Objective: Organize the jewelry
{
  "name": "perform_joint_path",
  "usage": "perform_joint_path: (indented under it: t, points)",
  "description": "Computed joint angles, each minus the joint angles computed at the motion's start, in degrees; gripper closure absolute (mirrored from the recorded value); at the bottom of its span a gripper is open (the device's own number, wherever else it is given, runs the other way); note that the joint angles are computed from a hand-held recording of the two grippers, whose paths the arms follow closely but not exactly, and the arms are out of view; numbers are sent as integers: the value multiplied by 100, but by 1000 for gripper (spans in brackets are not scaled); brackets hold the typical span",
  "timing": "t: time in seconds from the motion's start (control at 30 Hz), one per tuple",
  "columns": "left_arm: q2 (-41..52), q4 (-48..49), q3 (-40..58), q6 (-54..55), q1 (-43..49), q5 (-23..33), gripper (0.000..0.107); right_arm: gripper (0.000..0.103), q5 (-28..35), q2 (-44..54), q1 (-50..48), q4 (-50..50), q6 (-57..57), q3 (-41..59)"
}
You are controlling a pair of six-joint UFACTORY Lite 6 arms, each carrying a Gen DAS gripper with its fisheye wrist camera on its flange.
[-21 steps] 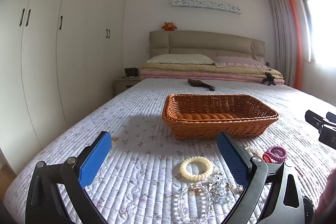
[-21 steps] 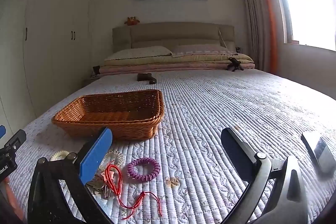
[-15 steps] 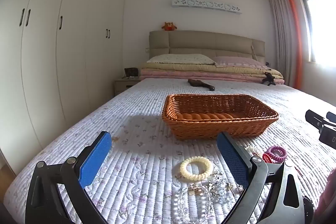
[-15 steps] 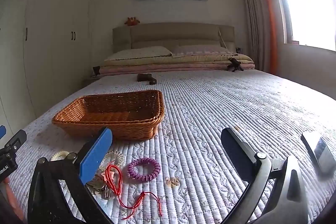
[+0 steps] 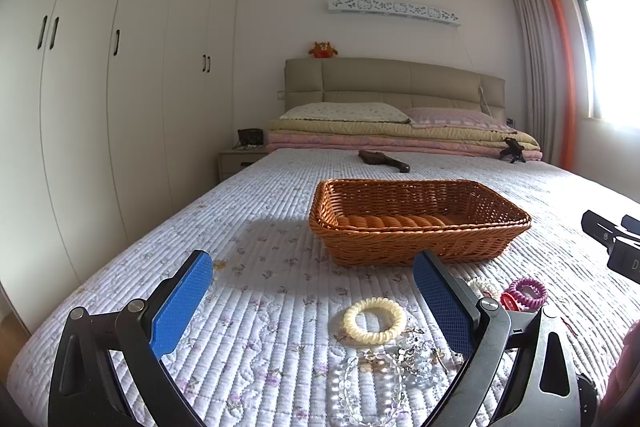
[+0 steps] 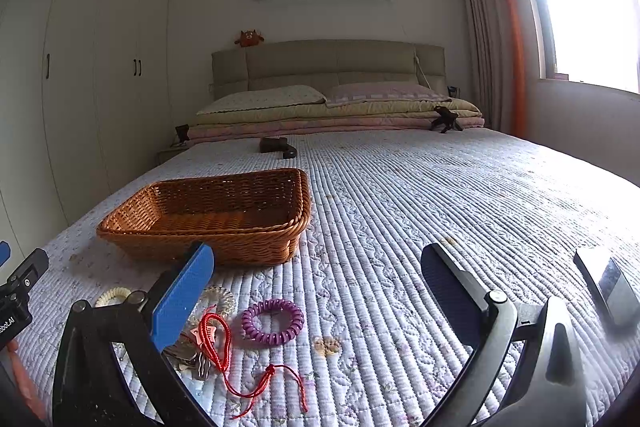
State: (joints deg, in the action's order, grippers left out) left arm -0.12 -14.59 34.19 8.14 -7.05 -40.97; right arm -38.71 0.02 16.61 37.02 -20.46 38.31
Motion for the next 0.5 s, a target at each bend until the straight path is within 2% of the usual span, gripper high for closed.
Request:
perform_joint_path:
  t: [0.5]
  points:
    - [-7,91,-16,-48,47,35,7,0,27,-41,-27,-46,-89,-34]
